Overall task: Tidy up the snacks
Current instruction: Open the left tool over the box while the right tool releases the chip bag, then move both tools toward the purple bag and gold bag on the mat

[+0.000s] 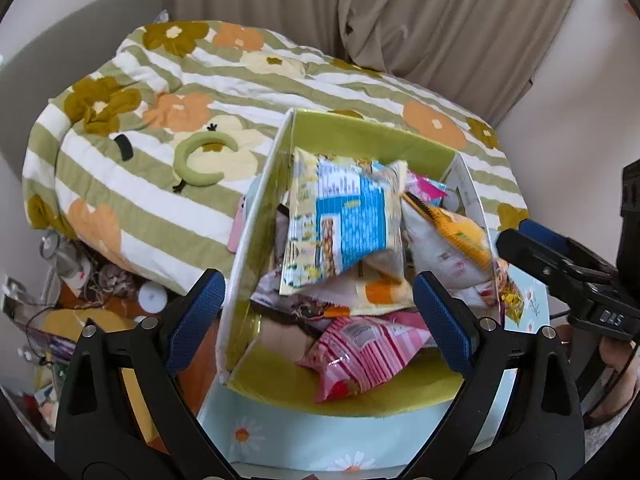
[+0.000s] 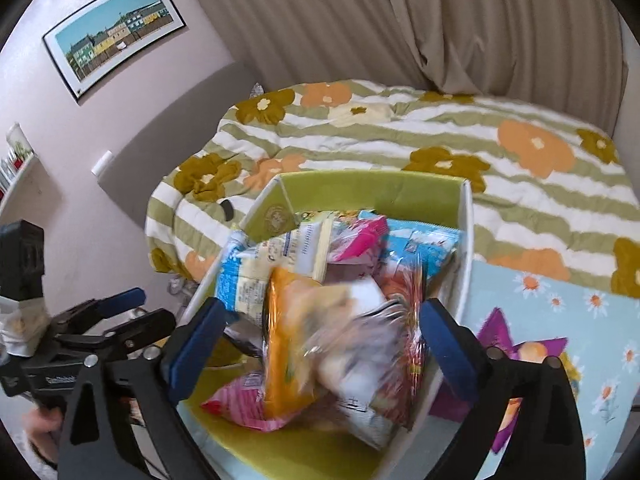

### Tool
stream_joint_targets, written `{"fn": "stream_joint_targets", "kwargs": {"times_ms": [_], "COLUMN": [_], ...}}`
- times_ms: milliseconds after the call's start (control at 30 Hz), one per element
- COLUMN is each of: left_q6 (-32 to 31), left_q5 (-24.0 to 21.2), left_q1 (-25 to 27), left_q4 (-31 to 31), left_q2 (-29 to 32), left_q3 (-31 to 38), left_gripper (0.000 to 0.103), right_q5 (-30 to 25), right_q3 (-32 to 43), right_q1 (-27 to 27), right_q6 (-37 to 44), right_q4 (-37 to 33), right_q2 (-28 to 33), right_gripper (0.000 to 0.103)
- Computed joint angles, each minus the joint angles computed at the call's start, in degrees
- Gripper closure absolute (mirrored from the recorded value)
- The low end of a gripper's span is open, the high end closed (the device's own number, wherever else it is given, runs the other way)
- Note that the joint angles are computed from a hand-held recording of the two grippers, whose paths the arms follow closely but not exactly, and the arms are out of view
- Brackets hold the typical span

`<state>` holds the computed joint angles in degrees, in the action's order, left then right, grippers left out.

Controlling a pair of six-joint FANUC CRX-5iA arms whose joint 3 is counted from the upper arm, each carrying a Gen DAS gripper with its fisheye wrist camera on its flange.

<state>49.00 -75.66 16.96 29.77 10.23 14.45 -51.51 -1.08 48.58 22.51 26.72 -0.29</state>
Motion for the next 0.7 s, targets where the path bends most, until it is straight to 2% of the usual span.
{"fn": "stream_joint_targets", "kwargs": {"times_ms": [200,400,700], "left_q6": [-1.7,-4.0,-4.6], "left_q5": [-0.7,-2.0,0.4], "left_q1": [-0.3,-0.6,-3.3], "left_q4": [0.7,3.1,4.9], "left_q2": [-0.9,-2.1,-9.1], "left_q3": [-1.6,-2.9,-8.7], "left_gripper": [0.008,0.008,0.008], "right_q5": [-2.3,-7.8,-14.6], "right_q3": [-3.7,-4.4,-11.8], "right_q1": [3.2,5.7,10.3], "right_q6": [-5.2,-10.4,-18.7], "right_q4": [6.0,9.0,16.2], "right_q2": [-2.6,-4.8,-14.6], "right_gripper": [0.006,0.006,0.006]}}
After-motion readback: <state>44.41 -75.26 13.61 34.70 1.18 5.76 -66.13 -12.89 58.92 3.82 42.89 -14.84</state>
